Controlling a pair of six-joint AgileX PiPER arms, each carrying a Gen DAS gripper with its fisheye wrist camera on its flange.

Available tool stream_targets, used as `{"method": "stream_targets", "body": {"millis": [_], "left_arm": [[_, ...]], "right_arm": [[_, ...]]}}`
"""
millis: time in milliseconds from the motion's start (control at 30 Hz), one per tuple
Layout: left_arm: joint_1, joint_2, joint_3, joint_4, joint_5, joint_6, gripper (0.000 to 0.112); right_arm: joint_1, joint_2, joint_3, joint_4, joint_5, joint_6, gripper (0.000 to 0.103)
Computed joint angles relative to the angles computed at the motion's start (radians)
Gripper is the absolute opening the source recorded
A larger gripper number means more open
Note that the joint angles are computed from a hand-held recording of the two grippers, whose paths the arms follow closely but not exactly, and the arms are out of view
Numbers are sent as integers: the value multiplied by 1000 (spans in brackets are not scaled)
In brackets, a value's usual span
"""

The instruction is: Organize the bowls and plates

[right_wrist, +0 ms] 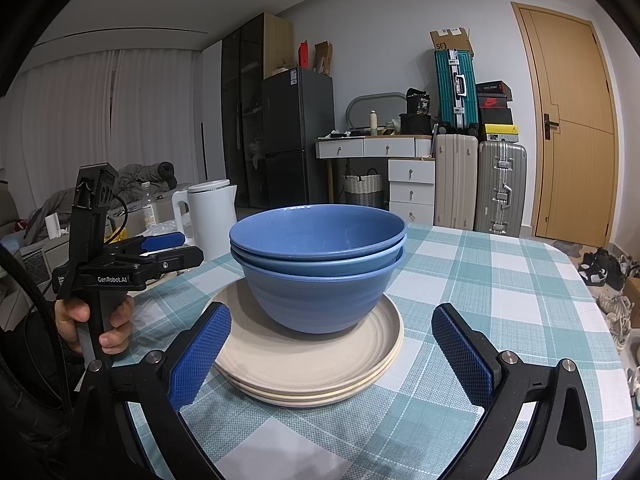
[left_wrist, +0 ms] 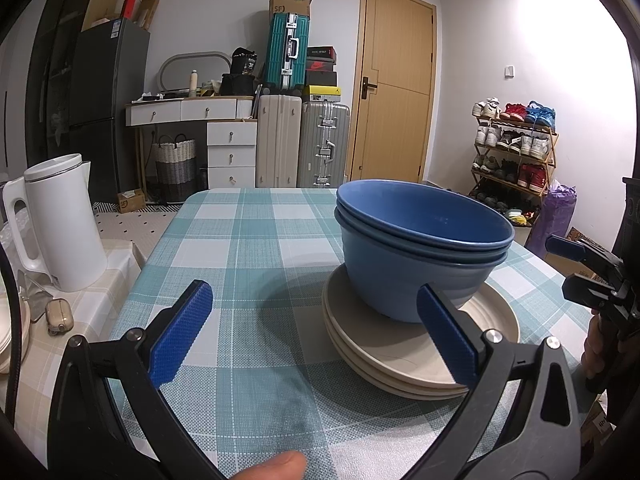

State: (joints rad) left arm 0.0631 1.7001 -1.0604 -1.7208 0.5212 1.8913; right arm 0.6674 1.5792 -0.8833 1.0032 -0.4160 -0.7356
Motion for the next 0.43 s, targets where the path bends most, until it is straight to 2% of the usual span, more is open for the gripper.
{"method": "stream_targets", "body": {"millis": [433], "left_arm": [[3, -4, 4, -5, 2, 3, 102]], "right_arm": [[0, -1, 1, -2, 0, 3, 102]]}}
